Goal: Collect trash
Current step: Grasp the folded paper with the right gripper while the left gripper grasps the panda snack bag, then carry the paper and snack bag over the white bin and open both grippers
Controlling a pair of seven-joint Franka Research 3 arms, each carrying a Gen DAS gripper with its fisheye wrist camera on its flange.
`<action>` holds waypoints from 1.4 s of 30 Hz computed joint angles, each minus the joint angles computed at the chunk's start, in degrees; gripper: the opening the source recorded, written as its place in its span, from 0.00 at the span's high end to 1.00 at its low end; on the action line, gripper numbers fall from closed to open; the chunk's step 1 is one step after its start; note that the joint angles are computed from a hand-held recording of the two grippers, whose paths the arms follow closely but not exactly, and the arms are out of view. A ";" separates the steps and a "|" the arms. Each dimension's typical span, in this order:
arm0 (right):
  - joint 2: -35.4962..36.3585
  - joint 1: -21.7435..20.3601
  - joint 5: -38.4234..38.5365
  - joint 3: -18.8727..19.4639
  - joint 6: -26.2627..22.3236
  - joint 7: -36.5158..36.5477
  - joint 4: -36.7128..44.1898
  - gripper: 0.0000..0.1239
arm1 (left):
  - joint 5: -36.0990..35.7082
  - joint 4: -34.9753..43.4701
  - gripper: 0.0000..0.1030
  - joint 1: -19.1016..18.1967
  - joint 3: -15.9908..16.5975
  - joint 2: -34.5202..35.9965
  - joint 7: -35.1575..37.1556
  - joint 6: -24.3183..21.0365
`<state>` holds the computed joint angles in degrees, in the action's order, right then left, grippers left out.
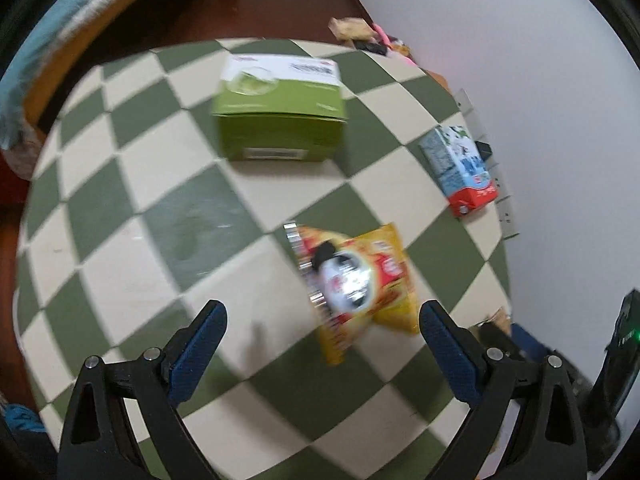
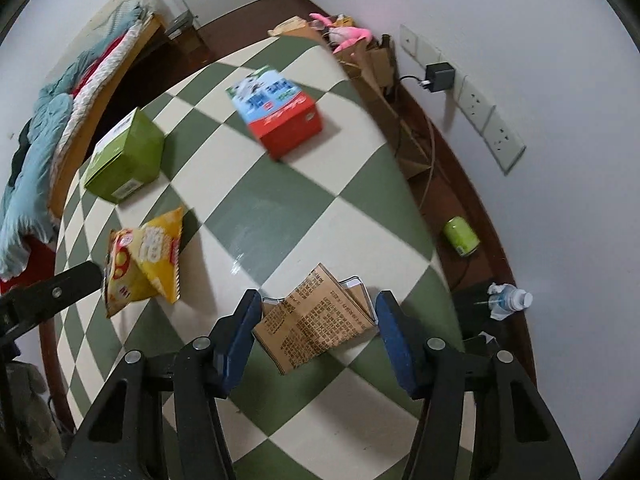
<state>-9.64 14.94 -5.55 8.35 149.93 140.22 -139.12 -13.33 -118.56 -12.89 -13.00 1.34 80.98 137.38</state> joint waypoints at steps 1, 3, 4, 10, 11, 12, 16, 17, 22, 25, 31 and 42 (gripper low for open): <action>0.08 -0.30 -0.60 0.03 -0.37 0.63 0.18 0.51 | -0.63 1.16 0.05 -0.14 -0.17 1.30 0.08 -0.31; 0.33 -0.71 -1.50 -0.08 -1.08 1.24 0.56 0.51 | -1.30 3.33 0.11 -0.31 -0.70 3.82 0.31 -0.81; 0.47 -0.82 -1.87 -0.11 -1.32 1.64 0.64 0.51 | -0.97 4.09 0.16 -0.31 -0.88 4.73 0.16 -1.04; 1.38 -0.56 -2.85 -0.31 -2.63 2.38 1.61 0.51 | 3.21 4.94 0.46 -0.72 -1.82 6.55 -1.12 -0.34; 1.54 -0.44 -2.99 -0.31 -2.65 2.48 1.78 0.51 | 3.07 4.50 0.50 -0.62 -1.94 6.23 -0.68 0.21; 1.73 -0.32 -3.15 -0.31 -2.78 2.52 2.04 0.51 | 4.03 4.01 0.51 -0.73 -1.89 5.79 -0.92 0.73; 1.92 0.27 -3.42 -0.28 -2.68 2.95 2.62 0.51 | 9.48 0.61 0.54 -1.10 -1.27 2.62 -2.37 4.29; 1.83 0.44 -3.47 -0.20 -2.57 3.04 2.70 0.51 | 10.81 -0.37 0.55 -1.07 -1.05 1.57 -2.51 5.27; 1.37 1.40 -4.19 0.56 -2.31 3.31 3.77 0.51 | 15.34 -5.03 0.55 -0.50 0.18 -4.22 -3.15 8.84; 1.09 2.16 -4.63 1.23 -2.01 3.54 4.85 0.51 | 17.44 -7.31 0.55 0.21 1.24 -7.50 -3.53 10.66; 1.57 4.15 -6.07 2.86 -1.55 4.06 9.35 0.51 | 16.83 -12.23 0.55 1.82 4.81 -16.02 -0.64 12.59; 12.46 13.03 -7.78 4.59 0.01 2.34 28.57 0.51 | 18.08 -18.14 0.55 8.13 11.93 -29.80 3.64 13.79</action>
<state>2.83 27.97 -13.33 12.94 149.94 142.55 -110.55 4.75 -136.70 -4.76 -1.07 -28.46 84.62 151.18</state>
